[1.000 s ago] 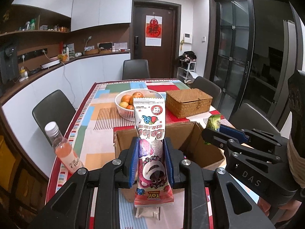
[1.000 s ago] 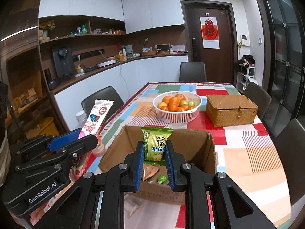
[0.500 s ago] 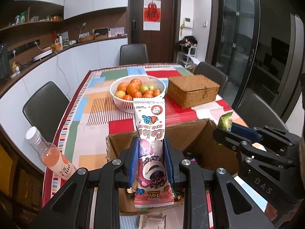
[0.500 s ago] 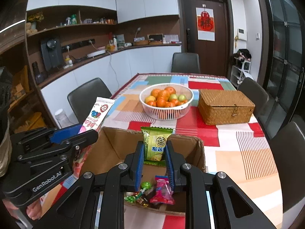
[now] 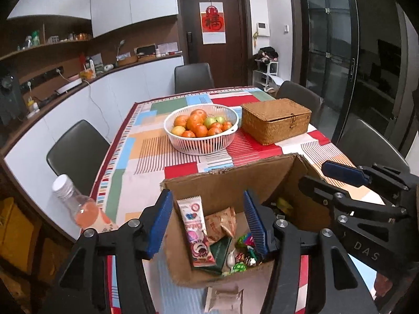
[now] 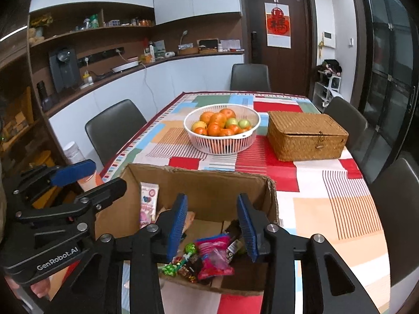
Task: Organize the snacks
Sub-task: 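Carry the pink wrapper and green candy into the box and open both grippers, then reach the right gripper to the white packet and close on it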
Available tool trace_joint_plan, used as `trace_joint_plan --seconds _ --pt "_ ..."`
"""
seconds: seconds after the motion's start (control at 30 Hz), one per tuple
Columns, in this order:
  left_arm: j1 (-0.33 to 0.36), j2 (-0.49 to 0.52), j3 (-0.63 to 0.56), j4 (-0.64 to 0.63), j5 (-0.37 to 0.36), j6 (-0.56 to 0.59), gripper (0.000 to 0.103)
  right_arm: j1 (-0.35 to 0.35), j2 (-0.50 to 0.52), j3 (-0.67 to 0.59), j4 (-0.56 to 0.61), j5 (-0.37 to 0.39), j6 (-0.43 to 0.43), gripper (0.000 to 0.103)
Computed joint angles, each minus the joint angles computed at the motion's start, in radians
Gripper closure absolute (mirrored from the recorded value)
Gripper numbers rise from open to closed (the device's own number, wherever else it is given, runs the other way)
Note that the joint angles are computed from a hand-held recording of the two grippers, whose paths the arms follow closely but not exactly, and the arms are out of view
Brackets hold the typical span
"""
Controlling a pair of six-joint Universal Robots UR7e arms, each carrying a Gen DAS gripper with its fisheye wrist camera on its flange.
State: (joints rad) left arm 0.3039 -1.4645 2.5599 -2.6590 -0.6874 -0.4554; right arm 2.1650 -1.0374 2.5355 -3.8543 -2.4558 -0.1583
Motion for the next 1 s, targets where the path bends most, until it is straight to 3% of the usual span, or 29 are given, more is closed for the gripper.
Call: trace_joint_plan --seconds 0.13,0.4,0.77,1.0 --pt "-0.058 -0.096 0.025 0.160 0.031 -0.098 0.046 0.050 0.017 0.012 -0.011 -0.010 -0.008 0.055" --pt "-0.167 -0.326 0.066 0.561 0.043 -0.363 0.041 0.115 0.048 0.034 0.056 0.017 0.039 0.054" --pt "-0.266 -0.596 0.114 1.020 -0.041 -0.668 0.039 0.153 0.130 0.037 0.173 0.015 0.094 0.054" --pt "-0.288 -0.692 0.156 1.157 -0.115 -0.762 0.038 0.145 0.187 0.022 0.250 0.040 0.072 0.054"
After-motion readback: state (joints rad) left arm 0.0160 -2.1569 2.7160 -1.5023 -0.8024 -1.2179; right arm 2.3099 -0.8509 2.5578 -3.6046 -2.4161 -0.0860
